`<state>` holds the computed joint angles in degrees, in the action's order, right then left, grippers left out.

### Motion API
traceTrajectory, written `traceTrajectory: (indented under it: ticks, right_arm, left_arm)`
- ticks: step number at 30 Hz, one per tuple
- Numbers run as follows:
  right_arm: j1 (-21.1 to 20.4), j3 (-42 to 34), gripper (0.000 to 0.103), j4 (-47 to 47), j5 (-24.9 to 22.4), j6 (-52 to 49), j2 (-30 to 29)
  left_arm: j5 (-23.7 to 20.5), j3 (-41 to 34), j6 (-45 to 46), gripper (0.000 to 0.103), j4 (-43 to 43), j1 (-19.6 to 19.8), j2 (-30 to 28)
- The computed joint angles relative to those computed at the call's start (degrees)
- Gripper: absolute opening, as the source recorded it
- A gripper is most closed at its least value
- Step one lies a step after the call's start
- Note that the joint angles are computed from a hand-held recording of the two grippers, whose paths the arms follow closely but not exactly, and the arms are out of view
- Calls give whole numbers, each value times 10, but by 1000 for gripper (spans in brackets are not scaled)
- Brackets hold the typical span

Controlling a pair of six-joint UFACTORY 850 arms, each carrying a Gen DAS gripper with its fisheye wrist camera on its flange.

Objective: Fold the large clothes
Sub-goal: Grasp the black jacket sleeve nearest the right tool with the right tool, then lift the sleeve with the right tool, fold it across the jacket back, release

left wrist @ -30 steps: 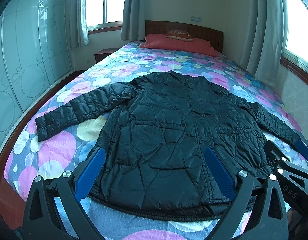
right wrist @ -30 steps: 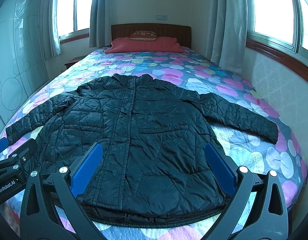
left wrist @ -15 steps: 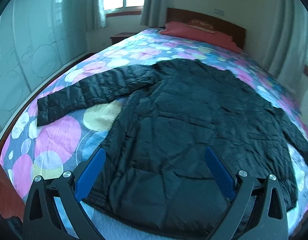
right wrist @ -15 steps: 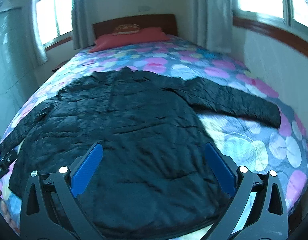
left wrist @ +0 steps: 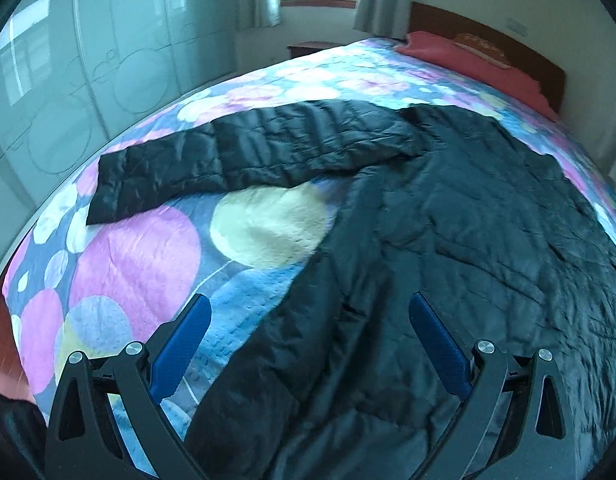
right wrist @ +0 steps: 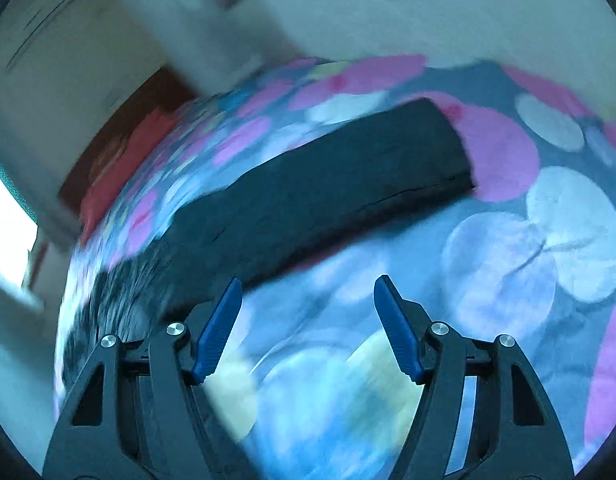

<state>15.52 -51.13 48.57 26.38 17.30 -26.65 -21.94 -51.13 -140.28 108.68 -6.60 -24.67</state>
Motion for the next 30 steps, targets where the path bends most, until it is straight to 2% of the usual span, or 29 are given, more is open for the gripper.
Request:
traceTrajectory:
  ticks: [5, 9, 12, 13, 14, 15, 16, 20, 24, 30]
  right_arm:
    - [-48, 7, 69, -125, 42, 186, -30]
    - [-68, -4, 69, -153, 62, 245, -54]
    - [-75, -6, 69, -160, 105, 278, -69]
    - [-76, -9, 68, -157, 111, 280, -74]
    - [-77, -7, 58, -153, 116, 279, -74]
    - [-78, -12, 44, -138, 113, 267, -76]
    - [-81, -20, 36, -128, 104, 255, -81]
    - [-88, -23, 15, -145, 99, 253, -80]
    - [-68, -33, 12, -97, 99, 155, -64]
    - [-2, -106, 11, -7, 103, -75, -58]
  left_arm:
    - [-7, -18, 31, 98, -48, 1, -17]
    - [-17, -34, 67, 98, -87, -2, -34]
    - [-21, -47, 106, 98, -129, -4, -48]
    - [-21, -52, 120, 98, -144, -5, -54]
    - [-21, -54, 128, 98, -154, -5, -58]
    - [-21, -56, 134, 98, -160, -5, -61]
    - [-21, -57, 137, 98, -164, -5, -63]
    - [-18, -58, 139, 98, -165, -3, -65]
    - [-14, -58, 134, 98, -161, -2, -66]
    - [-5, -52, 99, 98, -122, 1, -64]
